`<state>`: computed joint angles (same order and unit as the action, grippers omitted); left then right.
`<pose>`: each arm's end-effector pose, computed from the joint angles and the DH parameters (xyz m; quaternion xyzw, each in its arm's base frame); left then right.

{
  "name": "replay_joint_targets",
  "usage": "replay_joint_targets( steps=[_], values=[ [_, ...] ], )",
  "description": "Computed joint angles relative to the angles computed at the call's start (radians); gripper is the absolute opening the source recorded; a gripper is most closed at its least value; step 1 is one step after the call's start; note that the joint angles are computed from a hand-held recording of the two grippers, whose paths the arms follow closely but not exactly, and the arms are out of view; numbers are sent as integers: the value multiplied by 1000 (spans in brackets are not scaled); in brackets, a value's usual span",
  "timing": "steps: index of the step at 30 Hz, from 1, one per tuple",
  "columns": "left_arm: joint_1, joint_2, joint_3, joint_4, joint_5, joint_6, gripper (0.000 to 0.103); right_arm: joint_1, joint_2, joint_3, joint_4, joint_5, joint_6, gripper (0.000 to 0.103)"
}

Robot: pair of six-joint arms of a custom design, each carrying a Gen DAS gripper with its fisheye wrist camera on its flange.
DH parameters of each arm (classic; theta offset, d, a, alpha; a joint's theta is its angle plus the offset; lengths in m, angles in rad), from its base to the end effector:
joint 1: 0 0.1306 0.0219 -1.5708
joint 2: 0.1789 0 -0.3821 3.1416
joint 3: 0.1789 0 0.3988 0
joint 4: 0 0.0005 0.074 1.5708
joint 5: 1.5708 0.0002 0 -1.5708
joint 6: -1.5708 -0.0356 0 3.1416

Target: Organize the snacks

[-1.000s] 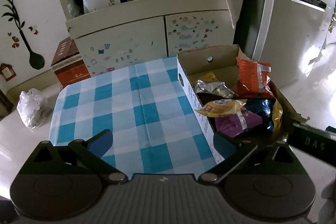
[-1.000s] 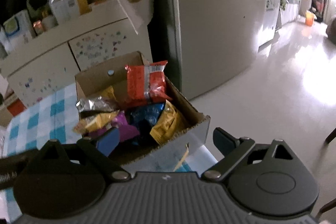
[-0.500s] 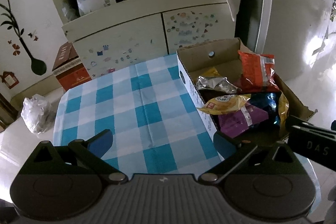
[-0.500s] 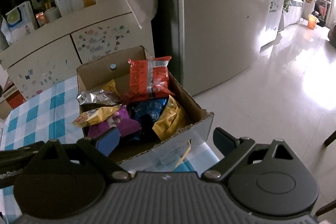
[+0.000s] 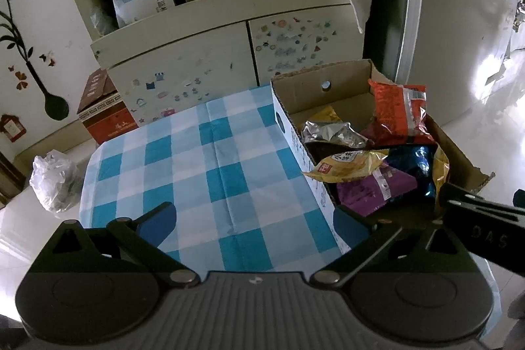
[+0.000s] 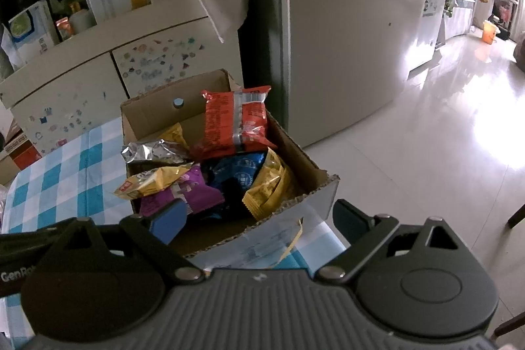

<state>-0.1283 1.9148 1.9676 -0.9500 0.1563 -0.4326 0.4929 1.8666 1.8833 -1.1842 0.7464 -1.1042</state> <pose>0.6726 -0.0929 0.3972 0.2852 0.8970 -0.0229 0.3368 0.5706 0.2785 0.3849 0.3442 0.8480 -0.1157 0.3860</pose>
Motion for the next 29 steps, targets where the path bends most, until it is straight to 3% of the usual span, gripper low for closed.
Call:
replay_joint_targets(
  steps=[29],
  values=[
    [5,12,20,-21,28,-6,103,-2,22,25,-21,-8,13,96]
  ],
)
